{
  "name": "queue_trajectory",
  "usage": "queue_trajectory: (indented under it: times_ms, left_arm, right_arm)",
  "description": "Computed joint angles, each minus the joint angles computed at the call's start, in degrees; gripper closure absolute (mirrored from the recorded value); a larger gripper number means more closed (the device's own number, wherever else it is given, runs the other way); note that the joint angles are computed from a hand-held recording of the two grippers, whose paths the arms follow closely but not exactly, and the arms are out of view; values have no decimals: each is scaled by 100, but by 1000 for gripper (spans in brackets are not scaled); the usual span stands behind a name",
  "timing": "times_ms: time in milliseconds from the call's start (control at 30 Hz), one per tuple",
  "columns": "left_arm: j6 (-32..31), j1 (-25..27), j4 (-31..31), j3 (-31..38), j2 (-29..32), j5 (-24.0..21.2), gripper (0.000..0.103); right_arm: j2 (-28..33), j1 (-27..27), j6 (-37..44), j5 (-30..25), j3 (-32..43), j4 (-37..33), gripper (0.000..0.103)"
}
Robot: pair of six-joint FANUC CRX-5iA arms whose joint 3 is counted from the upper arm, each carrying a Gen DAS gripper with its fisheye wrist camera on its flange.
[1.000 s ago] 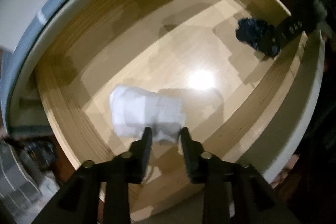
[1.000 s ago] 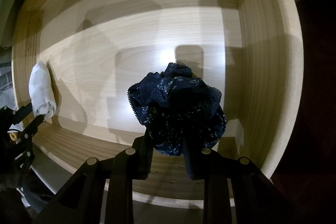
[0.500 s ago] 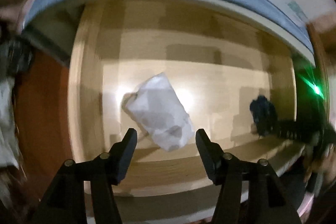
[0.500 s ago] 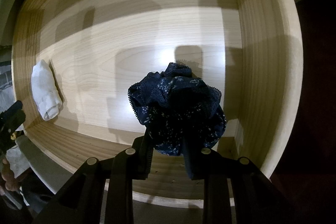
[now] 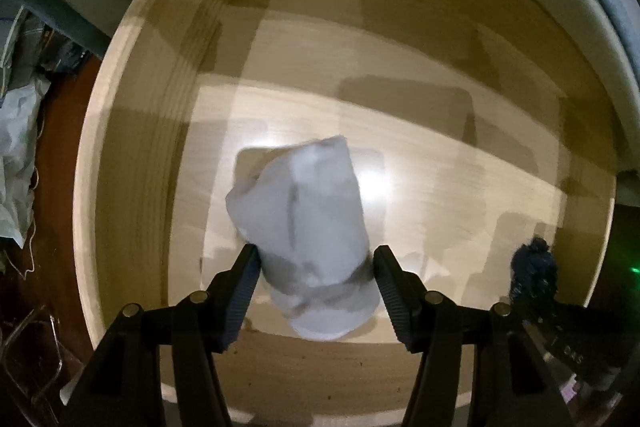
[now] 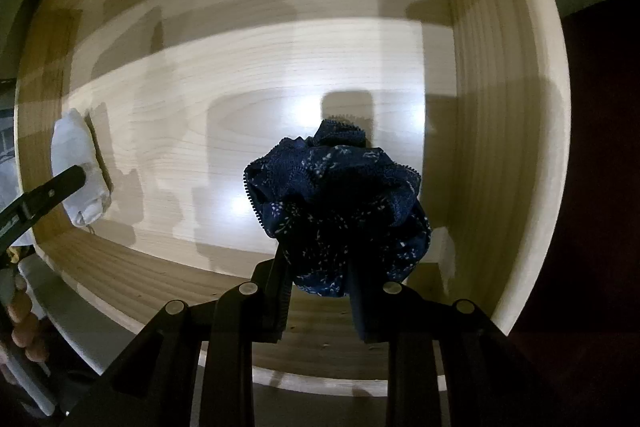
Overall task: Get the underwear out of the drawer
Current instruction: 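Lift the white sock with the left tool while the right tool holds the navy underwear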
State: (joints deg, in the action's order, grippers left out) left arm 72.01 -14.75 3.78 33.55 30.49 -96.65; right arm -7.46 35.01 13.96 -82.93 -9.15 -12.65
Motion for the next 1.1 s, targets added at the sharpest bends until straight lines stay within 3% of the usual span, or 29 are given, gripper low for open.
queue_trajectory:
  times_ms: [267,467,733,867,1100]
  left_arm:
    - [-125,-96,-80,-35,38,80,43]
    - [-253,-165,-106,-69,11,175,48]
    - [-410,-168,-154,-92,-74,270,54]
    - [-484,-141,-158,-42,-81,219,55]
    - [-619,-205,-239,-52,-154,348,55]
  right_arm:
    - [247,211,-79,-239,263,296,64]
    - [421,468,-236,-365,494,652,42]
    - [607,288,-86,-463,728,569,41]
    - [758,302,89,-666,1025,743,28]
    - [1274,81,534,-1020,1371,603,27]
